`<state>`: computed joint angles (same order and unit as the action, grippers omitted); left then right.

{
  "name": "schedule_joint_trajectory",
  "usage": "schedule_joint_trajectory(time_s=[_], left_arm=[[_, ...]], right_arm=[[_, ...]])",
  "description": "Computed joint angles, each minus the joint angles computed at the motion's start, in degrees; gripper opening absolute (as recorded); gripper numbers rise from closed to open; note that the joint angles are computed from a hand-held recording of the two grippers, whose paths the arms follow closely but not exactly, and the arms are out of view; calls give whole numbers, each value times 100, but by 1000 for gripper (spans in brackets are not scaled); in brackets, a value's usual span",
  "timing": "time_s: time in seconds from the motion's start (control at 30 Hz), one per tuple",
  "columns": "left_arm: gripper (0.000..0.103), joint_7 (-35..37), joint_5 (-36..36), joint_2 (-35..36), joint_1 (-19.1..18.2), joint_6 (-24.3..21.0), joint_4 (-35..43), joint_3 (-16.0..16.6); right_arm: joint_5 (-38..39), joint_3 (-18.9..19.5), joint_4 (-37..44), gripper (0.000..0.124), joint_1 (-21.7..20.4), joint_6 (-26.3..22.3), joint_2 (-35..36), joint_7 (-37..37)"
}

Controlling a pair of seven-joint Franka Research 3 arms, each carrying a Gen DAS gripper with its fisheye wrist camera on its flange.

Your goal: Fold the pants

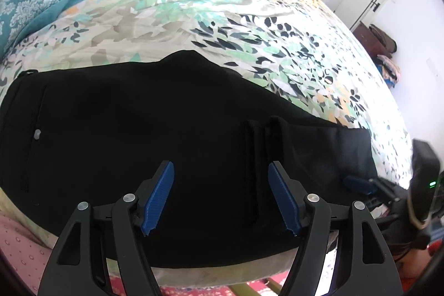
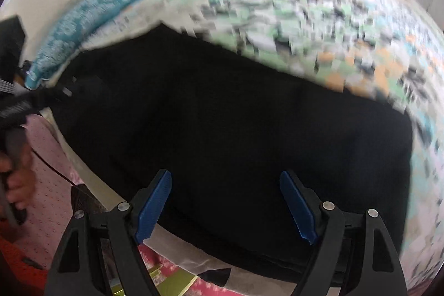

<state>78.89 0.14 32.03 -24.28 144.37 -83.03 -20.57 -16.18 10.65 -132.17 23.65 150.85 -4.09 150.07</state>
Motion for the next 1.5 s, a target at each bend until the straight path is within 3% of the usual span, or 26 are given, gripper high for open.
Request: schedule_joint_trajectory(time_s=[0.33,1.03,1.5], left_arm=[[77,261,-17,166,-33,-307,273,-39],[81,-30,158,248,-143,-507,416,140],[83,-621,437,47,-88,-224,126,286]], right_arm=[[-303,12,263,103,120,-239,261,288],[-984,-101,330,103,298,-318,382,729],[-1040,-104,369,103,318,-398,400,772]])
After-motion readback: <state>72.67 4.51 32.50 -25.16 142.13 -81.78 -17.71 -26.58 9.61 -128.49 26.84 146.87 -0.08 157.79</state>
